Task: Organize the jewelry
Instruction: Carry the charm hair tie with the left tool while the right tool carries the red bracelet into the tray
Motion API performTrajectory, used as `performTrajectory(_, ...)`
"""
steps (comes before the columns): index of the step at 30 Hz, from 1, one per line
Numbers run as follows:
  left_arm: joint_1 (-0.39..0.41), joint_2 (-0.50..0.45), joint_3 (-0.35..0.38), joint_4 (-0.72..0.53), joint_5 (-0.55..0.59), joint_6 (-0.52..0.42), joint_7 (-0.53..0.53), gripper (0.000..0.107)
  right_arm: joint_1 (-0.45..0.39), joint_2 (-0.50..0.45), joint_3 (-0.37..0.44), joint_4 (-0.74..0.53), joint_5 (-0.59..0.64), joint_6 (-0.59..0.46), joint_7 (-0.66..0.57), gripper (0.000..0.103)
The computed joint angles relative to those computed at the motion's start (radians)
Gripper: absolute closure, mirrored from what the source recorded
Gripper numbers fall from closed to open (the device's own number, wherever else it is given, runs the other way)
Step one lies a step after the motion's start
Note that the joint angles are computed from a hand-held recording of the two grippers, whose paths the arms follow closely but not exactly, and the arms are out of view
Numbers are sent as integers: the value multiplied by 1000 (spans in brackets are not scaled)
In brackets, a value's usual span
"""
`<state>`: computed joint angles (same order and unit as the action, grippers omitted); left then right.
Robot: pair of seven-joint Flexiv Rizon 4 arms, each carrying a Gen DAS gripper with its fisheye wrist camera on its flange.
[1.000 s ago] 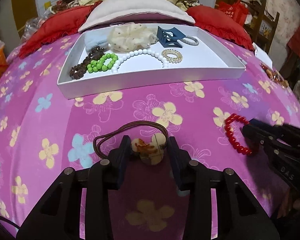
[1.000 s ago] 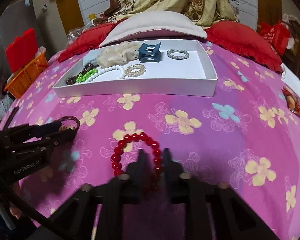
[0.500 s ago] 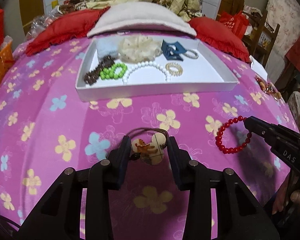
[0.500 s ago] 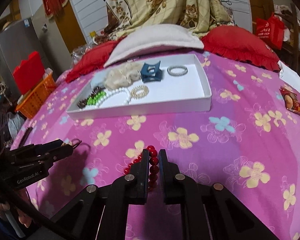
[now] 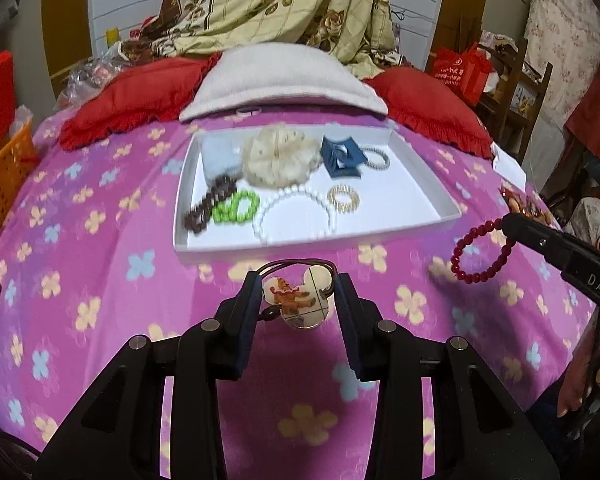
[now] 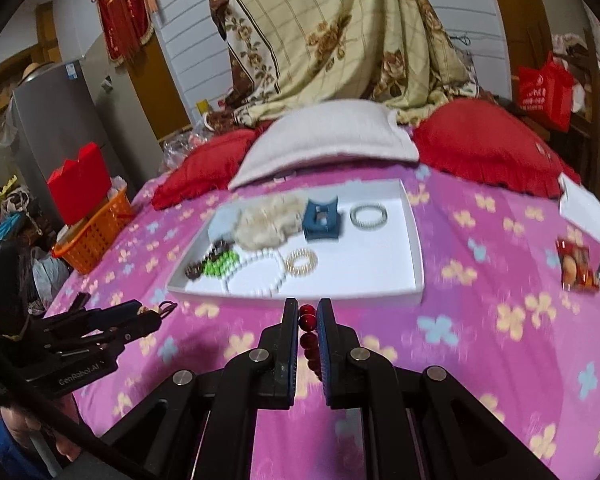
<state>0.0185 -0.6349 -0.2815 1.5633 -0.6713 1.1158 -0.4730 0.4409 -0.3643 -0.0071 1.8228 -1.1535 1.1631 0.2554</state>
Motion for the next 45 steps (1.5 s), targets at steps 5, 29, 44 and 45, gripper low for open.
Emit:
performTrajectory(5, -31, -32, 16, -76, 37, -9, -44, 70, -12, -26, -5, -61, 52, -22, -98, 94)
performTrajectory(29, -230, -322, 129, -540, 366, -215, -379, 70, -50, -197, -77, -183, 444, 27, -385, 94)
performTrajectory(44, -256, -406, 152, -651, 427, -258, -434, 70, -43, -246, -95, -199, 558, 49, -450, 94)
performTrajectory(45, -256, -408, 151, -650, 429, -254, -433, 70, -43, -249, -96, -201, 563, 50, -454, 94)
